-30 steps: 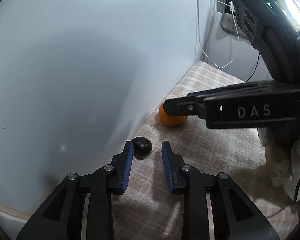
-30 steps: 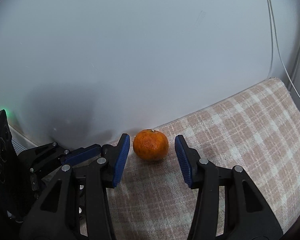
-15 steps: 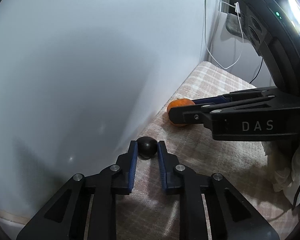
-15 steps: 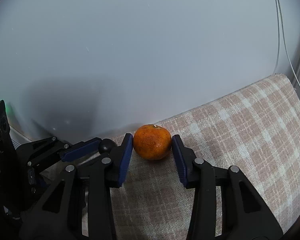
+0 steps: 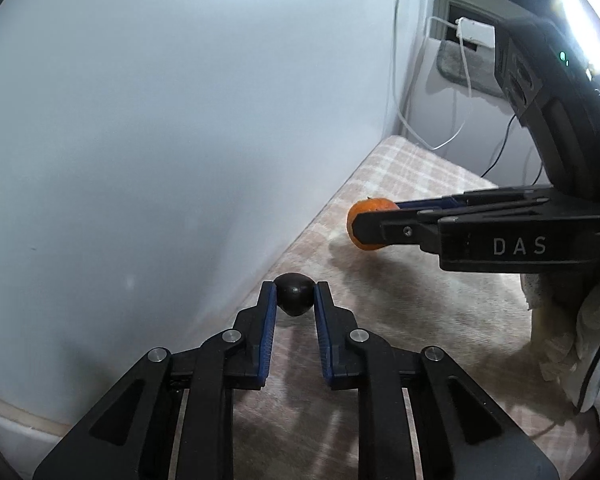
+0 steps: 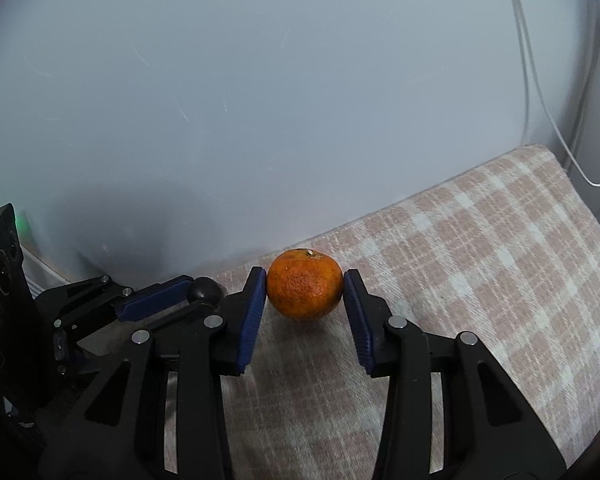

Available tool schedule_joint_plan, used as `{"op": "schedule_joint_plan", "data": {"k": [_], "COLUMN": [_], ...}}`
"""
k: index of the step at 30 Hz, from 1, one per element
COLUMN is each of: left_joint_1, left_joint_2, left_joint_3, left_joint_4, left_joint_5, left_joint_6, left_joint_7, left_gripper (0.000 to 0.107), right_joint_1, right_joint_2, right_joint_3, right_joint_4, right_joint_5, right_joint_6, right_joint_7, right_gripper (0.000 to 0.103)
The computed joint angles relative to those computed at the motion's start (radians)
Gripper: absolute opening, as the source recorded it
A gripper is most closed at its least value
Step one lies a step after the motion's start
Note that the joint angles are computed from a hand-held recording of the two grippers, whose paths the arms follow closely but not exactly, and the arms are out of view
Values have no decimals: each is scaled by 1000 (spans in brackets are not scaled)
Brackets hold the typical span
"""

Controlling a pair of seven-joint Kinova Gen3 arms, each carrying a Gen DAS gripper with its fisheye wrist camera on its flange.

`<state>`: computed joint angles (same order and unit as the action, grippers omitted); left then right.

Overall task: Organize fruits
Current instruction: 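Carry the plum and mandarin with both grippers over the plate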

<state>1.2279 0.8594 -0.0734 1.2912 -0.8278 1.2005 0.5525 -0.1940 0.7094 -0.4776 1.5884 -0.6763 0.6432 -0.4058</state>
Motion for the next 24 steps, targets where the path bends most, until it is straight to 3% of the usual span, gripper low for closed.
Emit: {"op": "schedule_joint_plan", "data": {"k": [6, 17, 24], "left_joint_1": [15, 38, 35], "left_joint_2": [2, 25, 61], "left_joint_3": [-5, -27, -51], "left_joint_4": [-26, -129, -215], "left_joint_5": [-24, -89, -102], "left_joint_6": [0, -26, -94], "left_joint_7": [-6, -77, -153], "left_gripper": [17, 17, 17], "right_joint_1": [91, 229, 304], "right_joint_2": [-45, -178, -278], "right_joint_3": [-27, 2, 80], "right_joint_4": [72, 198, 275], "right_joint_5": [-62, -221, -350], "right_joint_6": [-21, -2, 39], "right_joint_7": [66, 221, 333], "right_gripper": [42, 41, 41]}}
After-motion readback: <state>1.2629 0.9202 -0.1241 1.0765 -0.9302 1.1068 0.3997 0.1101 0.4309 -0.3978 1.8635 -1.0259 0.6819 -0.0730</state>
